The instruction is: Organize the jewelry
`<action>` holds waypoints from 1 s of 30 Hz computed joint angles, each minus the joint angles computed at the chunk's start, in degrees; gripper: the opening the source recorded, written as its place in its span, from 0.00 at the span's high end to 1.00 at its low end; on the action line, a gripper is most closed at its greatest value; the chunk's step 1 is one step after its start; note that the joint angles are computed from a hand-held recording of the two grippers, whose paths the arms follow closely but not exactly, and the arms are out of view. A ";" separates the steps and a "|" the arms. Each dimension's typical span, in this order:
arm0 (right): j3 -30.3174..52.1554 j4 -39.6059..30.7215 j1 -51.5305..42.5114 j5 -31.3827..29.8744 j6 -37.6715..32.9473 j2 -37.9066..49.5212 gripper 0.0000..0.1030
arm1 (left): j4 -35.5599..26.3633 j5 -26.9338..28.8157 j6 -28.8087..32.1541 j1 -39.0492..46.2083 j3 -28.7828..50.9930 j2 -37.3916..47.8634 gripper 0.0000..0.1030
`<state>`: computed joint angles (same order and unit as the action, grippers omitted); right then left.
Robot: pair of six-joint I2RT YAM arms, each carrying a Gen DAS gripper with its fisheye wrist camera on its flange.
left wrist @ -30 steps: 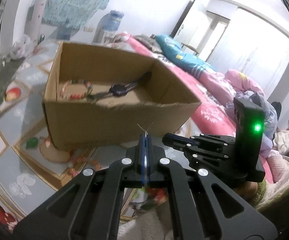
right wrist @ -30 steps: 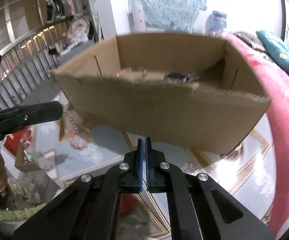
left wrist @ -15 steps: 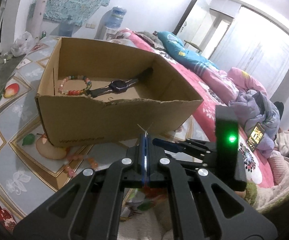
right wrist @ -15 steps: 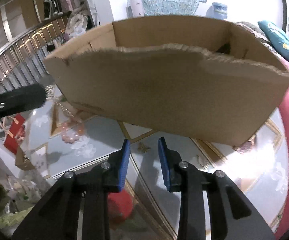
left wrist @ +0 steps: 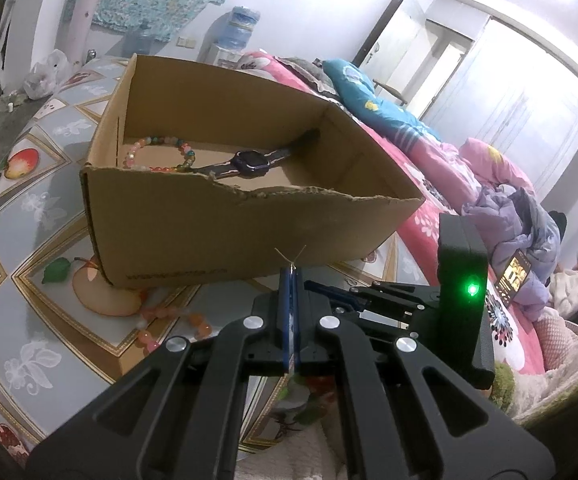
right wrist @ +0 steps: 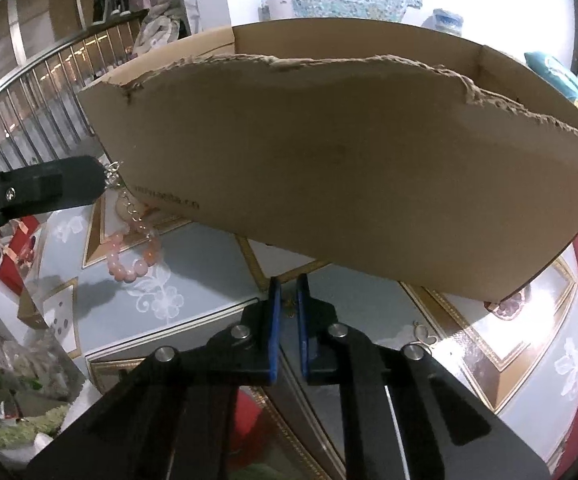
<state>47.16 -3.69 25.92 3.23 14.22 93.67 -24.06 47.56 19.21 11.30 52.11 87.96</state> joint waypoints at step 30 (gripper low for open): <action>34.10 -26.62 -20.32 -27.92 -5.16 8.23 0.92 | -12.27 -3.95 -4.36 -10.08 30.87 15.20 1.00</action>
<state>81.25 -30.31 5.60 -24.70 9.06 101.91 -36.33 43.61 14.85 1.23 82.98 103.16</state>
